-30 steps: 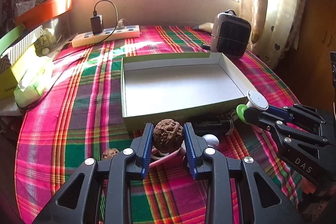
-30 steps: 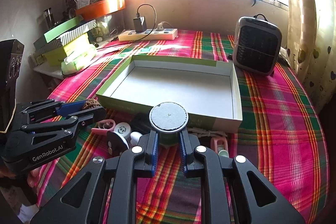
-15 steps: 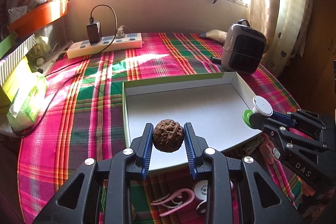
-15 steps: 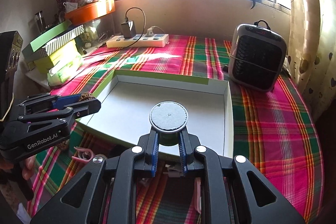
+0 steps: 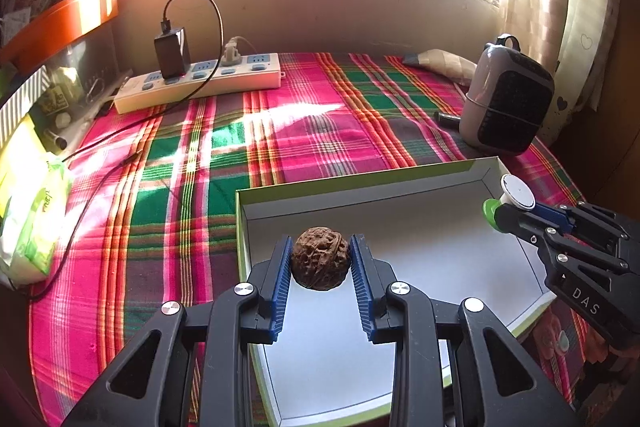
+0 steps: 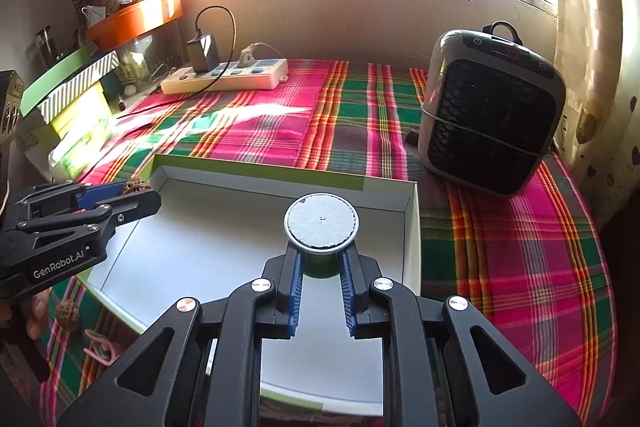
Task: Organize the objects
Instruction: 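Lift and carry the walnut and the green-based disc into the white box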
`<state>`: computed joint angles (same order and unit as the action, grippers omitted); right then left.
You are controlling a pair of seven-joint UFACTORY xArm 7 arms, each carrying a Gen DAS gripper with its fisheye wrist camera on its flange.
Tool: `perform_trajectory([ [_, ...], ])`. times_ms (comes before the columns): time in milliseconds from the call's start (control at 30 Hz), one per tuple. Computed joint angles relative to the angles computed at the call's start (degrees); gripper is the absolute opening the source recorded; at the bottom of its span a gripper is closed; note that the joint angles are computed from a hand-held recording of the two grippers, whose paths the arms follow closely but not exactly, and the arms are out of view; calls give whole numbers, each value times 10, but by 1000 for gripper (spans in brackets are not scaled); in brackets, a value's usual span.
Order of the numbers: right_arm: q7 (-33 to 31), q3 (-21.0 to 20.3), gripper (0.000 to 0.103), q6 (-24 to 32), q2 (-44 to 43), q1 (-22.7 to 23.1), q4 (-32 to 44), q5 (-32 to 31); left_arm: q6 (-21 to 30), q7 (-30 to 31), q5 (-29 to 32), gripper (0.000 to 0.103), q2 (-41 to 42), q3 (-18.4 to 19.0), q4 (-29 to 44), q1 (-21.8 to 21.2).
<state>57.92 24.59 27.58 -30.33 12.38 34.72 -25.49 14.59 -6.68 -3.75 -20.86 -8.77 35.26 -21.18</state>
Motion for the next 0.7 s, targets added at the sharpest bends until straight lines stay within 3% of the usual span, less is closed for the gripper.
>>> perform_trajectory([
  [700,-17,-35,18,-2,79,-1,30,-19,5,-25,52,27,87,-15,56,26],
])
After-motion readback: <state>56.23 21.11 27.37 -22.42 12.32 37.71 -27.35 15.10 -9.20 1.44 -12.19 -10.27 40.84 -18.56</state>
